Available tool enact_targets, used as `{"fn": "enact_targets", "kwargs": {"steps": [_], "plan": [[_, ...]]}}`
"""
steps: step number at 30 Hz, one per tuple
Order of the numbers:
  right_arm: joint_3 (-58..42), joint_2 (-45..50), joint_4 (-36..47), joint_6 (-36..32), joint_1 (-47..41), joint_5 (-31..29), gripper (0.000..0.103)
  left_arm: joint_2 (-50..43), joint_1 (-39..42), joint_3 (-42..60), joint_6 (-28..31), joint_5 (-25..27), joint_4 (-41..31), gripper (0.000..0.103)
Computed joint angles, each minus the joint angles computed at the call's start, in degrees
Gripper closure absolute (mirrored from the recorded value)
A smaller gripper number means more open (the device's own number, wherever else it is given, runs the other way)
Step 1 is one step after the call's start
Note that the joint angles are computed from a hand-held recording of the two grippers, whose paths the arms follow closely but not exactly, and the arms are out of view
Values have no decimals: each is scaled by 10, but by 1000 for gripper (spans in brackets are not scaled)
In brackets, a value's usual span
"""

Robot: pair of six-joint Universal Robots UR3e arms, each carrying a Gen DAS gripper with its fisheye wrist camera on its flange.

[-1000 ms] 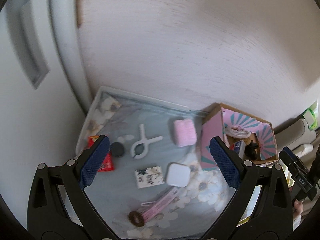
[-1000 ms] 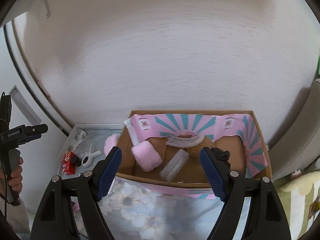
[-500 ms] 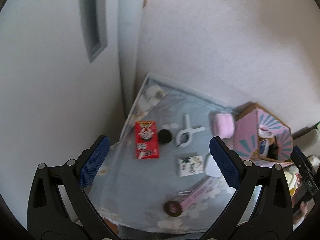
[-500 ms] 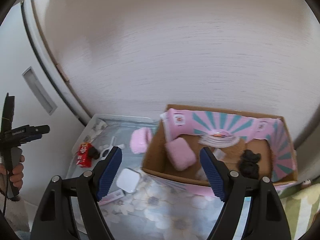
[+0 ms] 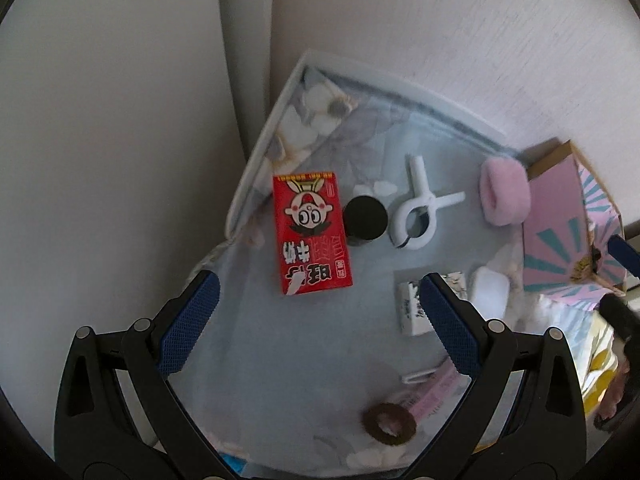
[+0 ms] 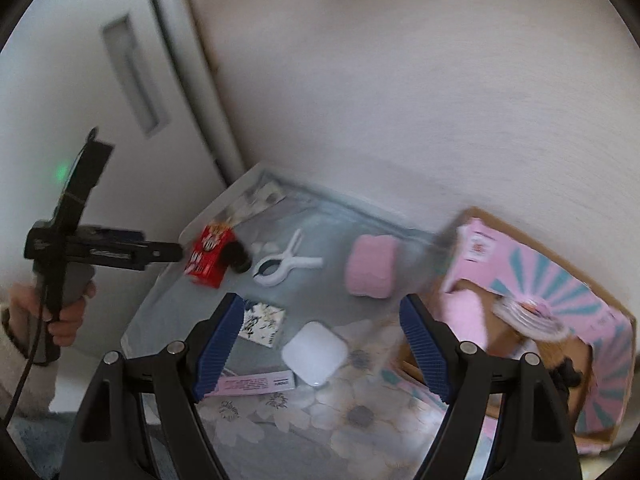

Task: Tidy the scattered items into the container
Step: 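Move both tools back over the tray toward the red milk carton, then lower the left gripper around the red milk carton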

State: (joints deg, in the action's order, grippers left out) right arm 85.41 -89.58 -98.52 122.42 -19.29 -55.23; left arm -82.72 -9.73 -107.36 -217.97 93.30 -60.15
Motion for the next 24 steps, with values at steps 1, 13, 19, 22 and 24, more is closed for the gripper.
{"fn": "enact_targets", "kwargs": {"steps": [1, 13, 19, 22, 24], "plan": [[-2, 9, -7, 0, 13, -10, 26, -6, 4, -8, 5, -7, 11, 3], [72, 73, -117, -53, 136, -104, 26, -82, 32, -38, 43, -26, 62, 3], [91, 109, -167, -87, 169, -138, 26, -96, 34, -35, 44, -27, 71, 3], [110, 119, -218, -98, 186, -156, 26, -100, 32, -38, 43, -25, 77, 3], [114, 124, -230, -106, 192, -160, 26, -103, 30, -39, 42, -26, 79, 3]]}}
